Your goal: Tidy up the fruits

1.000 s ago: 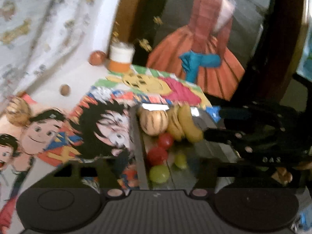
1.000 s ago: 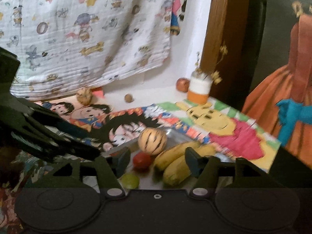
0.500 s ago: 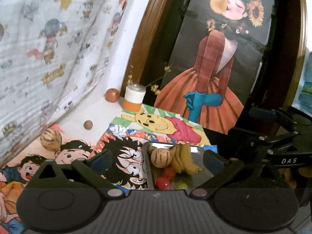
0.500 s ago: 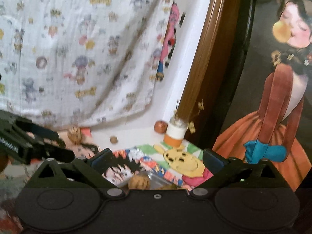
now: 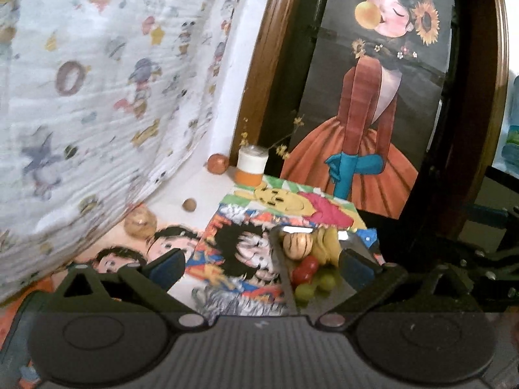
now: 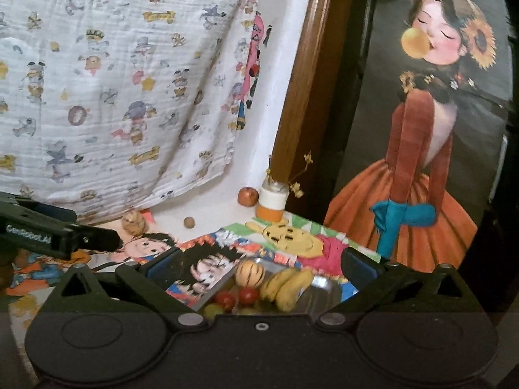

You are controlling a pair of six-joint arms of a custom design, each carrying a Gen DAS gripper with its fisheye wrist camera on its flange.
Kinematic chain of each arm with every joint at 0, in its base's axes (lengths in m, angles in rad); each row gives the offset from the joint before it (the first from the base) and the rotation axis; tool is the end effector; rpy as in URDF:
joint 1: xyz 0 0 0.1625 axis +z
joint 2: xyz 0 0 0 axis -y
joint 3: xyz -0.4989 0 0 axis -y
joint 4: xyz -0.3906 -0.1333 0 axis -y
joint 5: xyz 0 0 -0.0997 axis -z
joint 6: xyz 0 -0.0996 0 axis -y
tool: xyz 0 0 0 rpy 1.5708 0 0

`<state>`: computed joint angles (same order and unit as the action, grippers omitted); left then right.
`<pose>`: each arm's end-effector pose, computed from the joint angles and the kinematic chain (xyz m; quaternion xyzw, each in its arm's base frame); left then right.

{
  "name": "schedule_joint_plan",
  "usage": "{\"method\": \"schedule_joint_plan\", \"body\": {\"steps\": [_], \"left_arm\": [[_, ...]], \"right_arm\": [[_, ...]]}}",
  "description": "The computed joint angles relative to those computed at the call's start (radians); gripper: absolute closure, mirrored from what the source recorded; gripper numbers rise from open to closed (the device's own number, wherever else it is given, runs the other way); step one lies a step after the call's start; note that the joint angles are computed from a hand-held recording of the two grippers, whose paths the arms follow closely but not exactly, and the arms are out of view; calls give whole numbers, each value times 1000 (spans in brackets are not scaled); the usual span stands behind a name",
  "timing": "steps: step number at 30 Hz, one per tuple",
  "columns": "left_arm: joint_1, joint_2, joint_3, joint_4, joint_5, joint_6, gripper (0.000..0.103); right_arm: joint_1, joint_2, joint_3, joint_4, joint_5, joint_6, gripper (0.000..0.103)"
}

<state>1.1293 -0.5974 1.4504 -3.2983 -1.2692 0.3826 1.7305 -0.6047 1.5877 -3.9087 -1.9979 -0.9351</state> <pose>-0.1973 -0.7986 0.1644 0.3004 0.8462 -0.4225 0.1237 0.2081 -0.7129 0.1991 0.2829 -0.7193 0.5047 0.3845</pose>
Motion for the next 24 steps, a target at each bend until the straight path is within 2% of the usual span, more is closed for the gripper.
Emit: {"method": "schedule_joint_plan", "body": {"steps": [2, 6, 11, 15, 24], "left_arm": [[7, -19, 23, 12, 3, -10, 0], [24, -54, 68, 29, 19, -21, 0], [41, -81, 114, 48, 72, -33, 0], [46, -92, 144, 58, 114, -23, 0], [49, -122, 205, 41, 146, 1, 0]], "right_arm": [[6, 8, 29, -27, -16, 33, 1], [16, 15, 93, -12, -60, 157, 1], [20, 17, 160, 4, -44, 299, 1], [35, 33, 165, 23, -77, 348, 1], [45, 41, 163, 147, -170, 484, 1]]}}
